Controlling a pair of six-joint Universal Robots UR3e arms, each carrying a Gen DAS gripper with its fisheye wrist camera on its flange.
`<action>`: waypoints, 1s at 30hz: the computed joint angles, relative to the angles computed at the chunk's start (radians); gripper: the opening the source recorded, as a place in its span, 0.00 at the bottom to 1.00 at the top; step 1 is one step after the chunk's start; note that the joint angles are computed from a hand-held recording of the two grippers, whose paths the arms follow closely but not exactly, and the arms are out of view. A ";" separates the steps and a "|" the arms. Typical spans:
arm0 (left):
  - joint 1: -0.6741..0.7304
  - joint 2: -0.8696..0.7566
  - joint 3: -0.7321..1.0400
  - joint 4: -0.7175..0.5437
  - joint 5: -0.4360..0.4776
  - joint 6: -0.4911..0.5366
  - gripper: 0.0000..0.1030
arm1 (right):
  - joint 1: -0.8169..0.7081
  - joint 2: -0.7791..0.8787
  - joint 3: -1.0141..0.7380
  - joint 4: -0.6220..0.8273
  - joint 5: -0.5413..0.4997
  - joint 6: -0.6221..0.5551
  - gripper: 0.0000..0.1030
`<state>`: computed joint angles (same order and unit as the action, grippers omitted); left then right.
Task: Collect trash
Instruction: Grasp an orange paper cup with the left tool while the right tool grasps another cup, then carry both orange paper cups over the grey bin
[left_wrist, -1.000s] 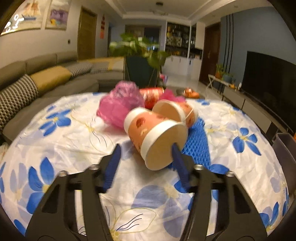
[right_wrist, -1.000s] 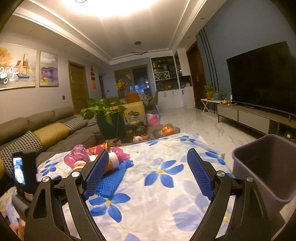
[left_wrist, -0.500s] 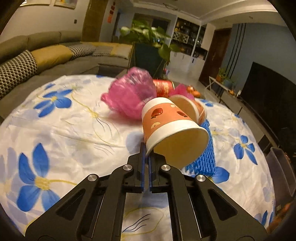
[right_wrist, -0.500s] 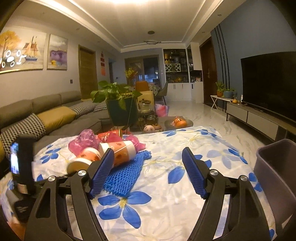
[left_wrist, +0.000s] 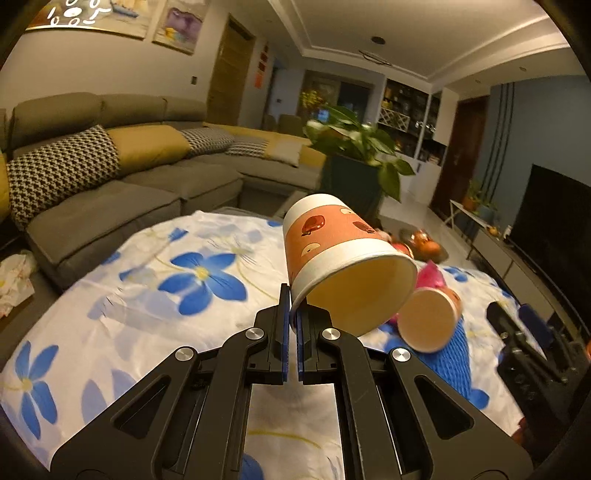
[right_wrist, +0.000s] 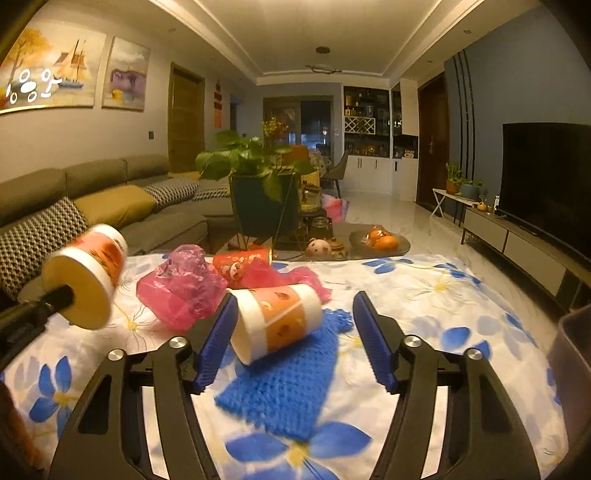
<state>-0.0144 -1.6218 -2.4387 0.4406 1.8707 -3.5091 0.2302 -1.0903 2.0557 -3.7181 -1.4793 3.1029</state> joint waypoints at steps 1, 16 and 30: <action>0.003 -0.005 0.003 0.004 0.006 0.005 0.02 | 0.012 0.021 -0.032 0.020 -0.012 -0.005 0.56; 0.028 -0.111 0.007 0.071 -0.025 0.014 0.02 | 0.075 0.137 -0.242 0.229 -0.082 -0.033 0.22; -0.044 -0.046 -0.044 0.070 0.009 0.006 0.02 | -0.069 -0.093 0.173 -0.063 0.002 -0.009 0.04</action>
<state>-0.0585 -1.6680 -2.4829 0.5109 1.8800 -3.5035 0.1613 -1.1832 2.2291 -3.7816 -1.4773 3.0936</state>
